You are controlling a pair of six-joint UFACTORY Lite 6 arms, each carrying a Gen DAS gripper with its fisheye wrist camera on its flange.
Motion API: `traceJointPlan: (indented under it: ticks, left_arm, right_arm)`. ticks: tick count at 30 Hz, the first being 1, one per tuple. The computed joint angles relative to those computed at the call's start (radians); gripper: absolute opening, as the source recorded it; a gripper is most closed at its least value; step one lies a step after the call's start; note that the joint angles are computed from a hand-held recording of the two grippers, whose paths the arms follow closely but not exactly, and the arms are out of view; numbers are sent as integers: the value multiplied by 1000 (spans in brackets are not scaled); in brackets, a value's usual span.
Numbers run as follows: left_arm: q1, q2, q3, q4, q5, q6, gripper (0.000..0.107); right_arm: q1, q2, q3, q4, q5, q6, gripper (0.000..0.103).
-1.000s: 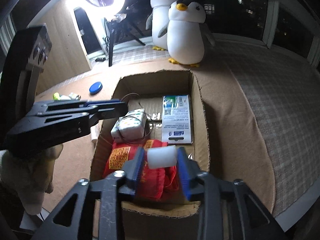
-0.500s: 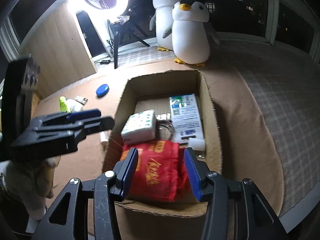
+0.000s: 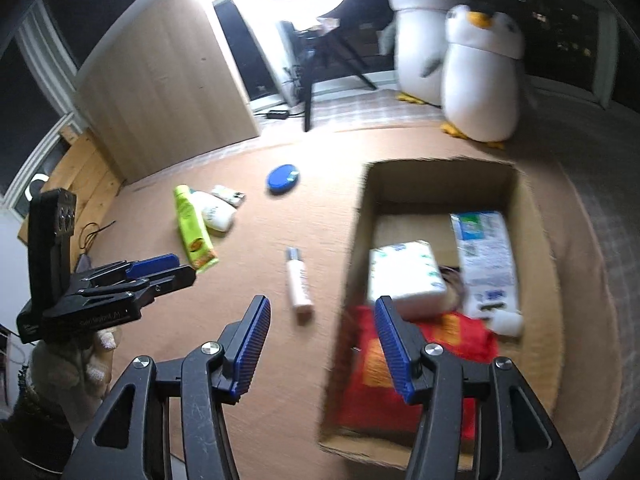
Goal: Organize objects
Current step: 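Move the right tool to the lime-green tube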
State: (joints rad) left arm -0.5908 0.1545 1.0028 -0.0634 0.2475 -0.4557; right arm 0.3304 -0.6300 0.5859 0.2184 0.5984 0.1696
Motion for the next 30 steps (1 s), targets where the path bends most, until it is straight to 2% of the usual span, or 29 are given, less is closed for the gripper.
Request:
traceJointPlan:
  ticks: [3, 9, 17, 24, 30]
  left_arm:
    - [88, -70, -88, -75, -9, 105, 53]
    - [230, -126, -177, -366, -17, 448, 53]
    - [354, -164, -259, -606, -9, 752, 53]
    - [543, -318, -416, -732, 51, 970, 53]
    - [771, -410, -512, -795, 139, 1155, 53]
  right_arm:
    - [67, 118, 72, 17, -58, 13, 50]
    - [177, 403, 246, 72, -158, 18, 50]
    - [237, 709, 488, 311, -212, -154, 50]
    - [249, 1056, 867, 447, -171, -269, 50]
    - [276, 1405, 1286, 336, -63, -151, 50]
